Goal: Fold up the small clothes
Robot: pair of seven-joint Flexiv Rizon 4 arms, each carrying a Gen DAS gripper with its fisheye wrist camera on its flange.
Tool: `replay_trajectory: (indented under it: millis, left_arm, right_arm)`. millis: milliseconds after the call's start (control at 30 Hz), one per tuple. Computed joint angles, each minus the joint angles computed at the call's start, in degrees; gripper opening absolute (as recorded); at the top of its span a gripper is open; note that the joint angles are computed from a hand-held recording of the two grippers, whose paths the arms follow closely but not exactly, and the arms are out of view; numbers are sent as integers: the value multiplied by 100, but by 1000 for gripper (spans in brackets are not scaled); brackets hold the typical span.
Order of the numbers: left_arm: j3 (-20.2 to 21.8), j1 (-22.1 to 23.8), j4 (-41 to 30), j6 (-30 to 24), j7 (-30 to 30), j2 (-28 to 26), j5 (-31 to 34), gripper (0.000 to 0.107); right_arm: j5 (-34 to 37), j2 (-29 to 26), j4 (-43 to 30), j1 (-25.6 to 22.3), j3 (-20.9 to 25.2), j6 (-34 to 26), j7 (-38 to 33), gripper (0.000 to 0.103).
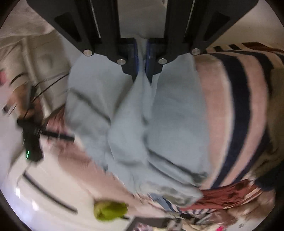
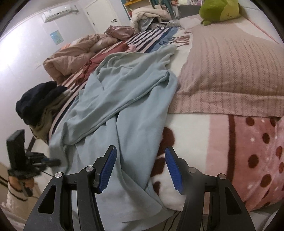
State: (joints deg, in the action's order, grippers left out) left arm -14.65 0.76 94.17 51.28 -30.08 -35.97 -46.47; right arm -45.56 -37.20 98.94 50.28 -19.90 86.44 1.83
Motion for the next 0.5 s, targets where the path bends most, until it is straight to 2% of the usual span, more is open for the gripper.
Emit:
replay_trajectory:
  millis: [33,67,100,133,167,200,267,367,467,500]
  left_arm:
    - [105,-25,-61,8,-163,-12,95,6]
    - [367,-173,-188,124,-457,-63,472,9]
    - [589,-327,-216,413,-676,-78,834,17]
    - [667,-383,-167,713,-814,-58,1118,38]
    - [560,-307,-40,865,-697,14,1075,52]
    - [273,-95,134,929,-458,103,861,55]
    - [-158,237,405,668,30,296,402,58]
    - [-70,37,658,1024,368,398,399,67]
    - [29,-190,720,1151,295,311,614,68]
    - [60,-283,746,1353,270,254,706,68]
  right_arm:
    - [-23,25,46,45,-65,45,43,53]
    - [-48,46,98,104,-150,95,97,53]
    - [-67,68,151,164,-230,137,145,53]
    - [-76,82,196,210,-288,170,173,53]
    - [-74,92,225,244,-328,186,186,53]
    - [-74,100,256,296,-387,200,216,53]
    - [-62,105,314,391,-502,276,272,53]
    - [54,82,381,547,-681,426,281,53]
    - [261,55,395,627,-736,457,133,53]
    - [337,43,401,653,-746,463,89,53]
